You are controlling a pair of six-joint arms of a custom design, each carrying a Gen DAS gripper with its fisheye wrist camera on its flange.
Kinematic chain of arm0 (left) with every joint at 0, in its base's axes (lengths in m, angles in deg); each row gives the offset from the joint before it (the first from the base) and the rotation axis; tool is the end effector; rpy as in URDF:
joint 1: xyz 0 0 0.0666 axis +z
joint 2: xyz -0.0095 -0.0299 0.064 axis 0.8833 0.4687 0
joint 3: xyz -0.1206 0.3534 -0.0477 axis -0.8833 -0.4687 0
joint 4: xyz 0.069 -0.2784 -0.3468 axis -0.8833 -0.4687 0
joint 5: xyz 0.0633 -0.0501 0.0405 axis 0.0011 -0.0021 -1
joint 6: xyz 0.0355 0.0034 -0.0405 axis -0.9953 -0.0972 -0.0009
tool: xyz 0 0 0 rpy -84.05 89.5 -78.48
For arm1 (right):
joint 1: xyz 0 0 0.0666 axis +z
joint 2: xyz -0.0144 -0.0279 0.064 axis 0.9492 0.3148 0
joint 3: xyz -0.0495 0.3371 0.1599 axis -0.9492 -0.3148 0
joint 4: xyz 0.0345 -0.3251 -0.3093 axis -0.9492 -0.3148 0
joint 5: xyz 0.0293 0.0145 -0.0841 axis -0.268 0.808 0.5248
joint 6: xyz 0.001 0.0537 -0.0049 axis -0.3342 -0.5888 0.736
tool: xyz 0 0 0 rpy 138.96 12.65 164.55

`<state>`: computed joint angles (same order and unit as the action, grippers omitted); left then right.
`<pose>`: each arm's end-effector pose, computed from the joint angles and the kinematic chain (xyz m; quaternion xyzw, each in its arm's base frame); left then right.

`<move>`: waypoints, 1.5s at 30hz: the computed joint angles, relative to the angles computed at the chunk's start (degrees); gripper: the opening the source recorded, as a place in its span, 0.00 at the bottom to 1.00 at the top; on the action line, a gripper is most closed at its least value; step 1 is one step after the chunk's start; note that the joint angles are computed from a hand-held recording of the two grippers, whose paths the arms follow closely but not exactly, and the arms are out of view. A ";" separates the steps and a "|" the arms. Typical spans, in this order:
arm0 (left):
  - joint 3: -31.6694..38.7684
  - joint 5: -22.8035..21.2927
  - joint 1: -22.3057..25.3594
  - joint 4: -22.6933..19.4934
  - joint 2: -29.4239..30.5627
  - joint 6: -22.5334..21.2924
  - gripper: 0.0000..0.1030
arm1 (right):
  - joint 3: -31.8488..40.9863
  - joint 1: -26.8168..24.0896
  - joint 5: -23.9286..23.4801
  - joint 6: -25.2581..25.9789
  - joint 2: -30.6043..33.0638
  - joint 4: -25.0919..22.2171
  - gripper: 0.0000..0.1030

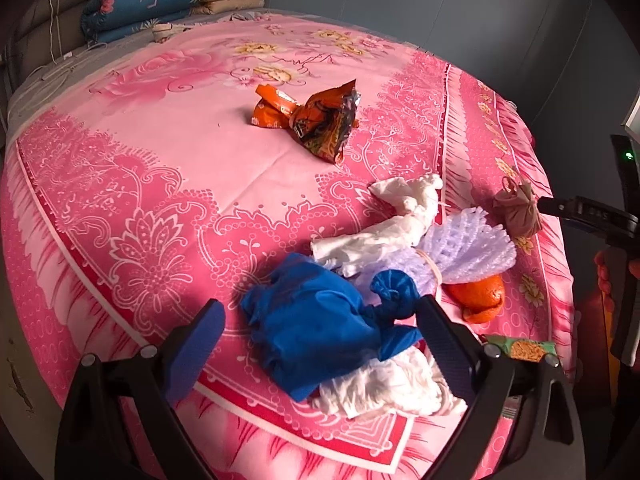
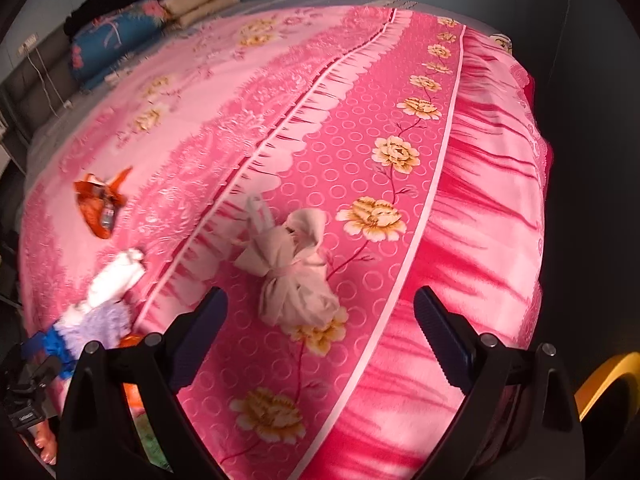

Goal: Collect trash
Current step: 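Grasp the blue cloth with the left tool while the right tool grasps the beige cloth, then carry the blue cloth and beige cloth over the yellow-rimmed bin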

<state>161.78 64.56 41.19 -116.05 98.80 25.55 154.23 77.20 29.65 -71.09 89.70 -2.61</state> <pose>0.4981 -0.1882 0.5050 -0.0503 0.9465 -0.1029 0.3017 0.6486 0.0628 0.5276 -0.0361 0.9646 0.0202 0.2603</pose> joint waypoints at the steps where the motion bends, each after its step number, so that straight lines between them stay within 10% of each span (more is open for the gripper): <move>1: -0.09 0.70 0.28 0.12 0.08 0.42 0.89 | 0.68 0.10 0.36 -0.07 0.58 -0.37 0.88; 13: -1.78 5.24 1.39 1.80 -0.15 0.98 0.60 | 10.41 1.18 2.38 -0.85 9.31 -5.53 0.75; 22: -6.95 10.28 2.74 6.49 -3.83 3.52 0.36 | 12.38 2.12 0.92 -0.29 11.27 -7.57 0.39; 45: -13.26 10.68 4.55 13.25 -11.50 6.46 0.30 | 3.33 2.81 -6.10 0.54 1.03 -3.64 0.21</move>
